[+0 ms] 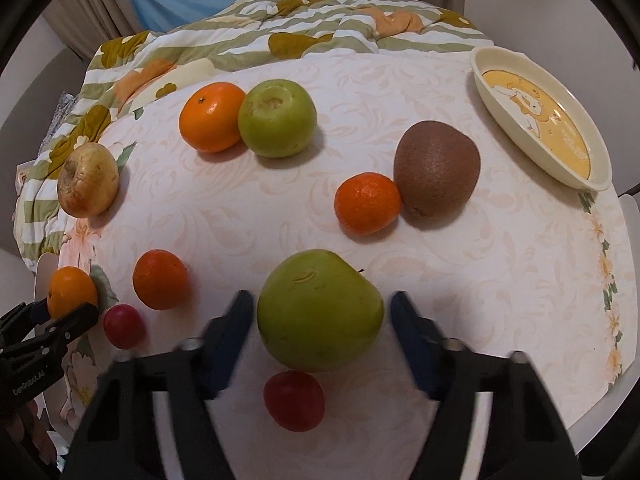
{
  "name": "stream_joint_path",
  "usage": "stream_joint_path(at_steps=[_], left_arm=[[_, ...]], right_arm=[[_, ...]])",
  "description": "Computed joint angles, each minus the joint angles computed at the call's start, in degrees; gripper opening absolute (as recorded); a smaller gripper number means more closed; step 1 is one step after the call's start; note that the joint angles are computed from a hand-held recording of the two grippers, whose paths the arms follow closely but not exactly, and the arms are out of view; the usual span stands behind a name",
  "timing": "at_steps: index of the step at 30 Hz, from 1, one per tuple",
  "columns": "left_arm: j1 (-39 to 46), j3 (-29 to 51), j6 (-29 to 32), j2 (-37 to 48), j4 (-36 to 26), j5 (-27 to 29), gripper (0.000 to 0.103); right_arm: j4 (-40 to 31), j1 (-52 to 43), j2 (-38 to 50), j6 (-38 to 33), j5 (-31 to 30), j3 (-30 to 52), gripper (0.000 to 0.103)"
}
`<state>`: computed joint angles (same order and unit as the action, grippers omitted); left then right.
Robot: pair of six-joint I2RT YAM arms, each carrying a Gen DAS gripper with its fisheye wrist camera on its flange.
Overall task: Organize fruits
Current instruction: 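Grasp the orange with the left tool while the right tool grasps the green apple, then carry the orange and green apple over the duck plate with both tools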
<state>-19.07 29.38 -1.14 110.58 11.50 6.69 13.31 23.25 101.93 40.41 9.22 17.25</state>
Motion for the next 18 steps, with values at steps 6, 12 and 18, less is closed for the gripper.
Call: stream_joint_path(at_steps=[6, 12, 18], left_arm=[[0.9, -2.1, 0.3, -2.8, 0.4, 0.3, 0.066], [-0.1, -3.6, -1.0, -9.8, -2.4, -0.1, 0.066], [-3.3, -2.3, -3.2, -18.1, -8.4, -1.6, 0.066]], right_arm=[[-0.3, 1.8, -2.6, 0.5, 1.3, -1.1, 0.052], [-6.6, 2.7, -11.6, 0.5, 2.6, -1.9, 0.052], [-16.6, 0.6, -25.8, -2.5, 3.0, -2.8, 0.052]])
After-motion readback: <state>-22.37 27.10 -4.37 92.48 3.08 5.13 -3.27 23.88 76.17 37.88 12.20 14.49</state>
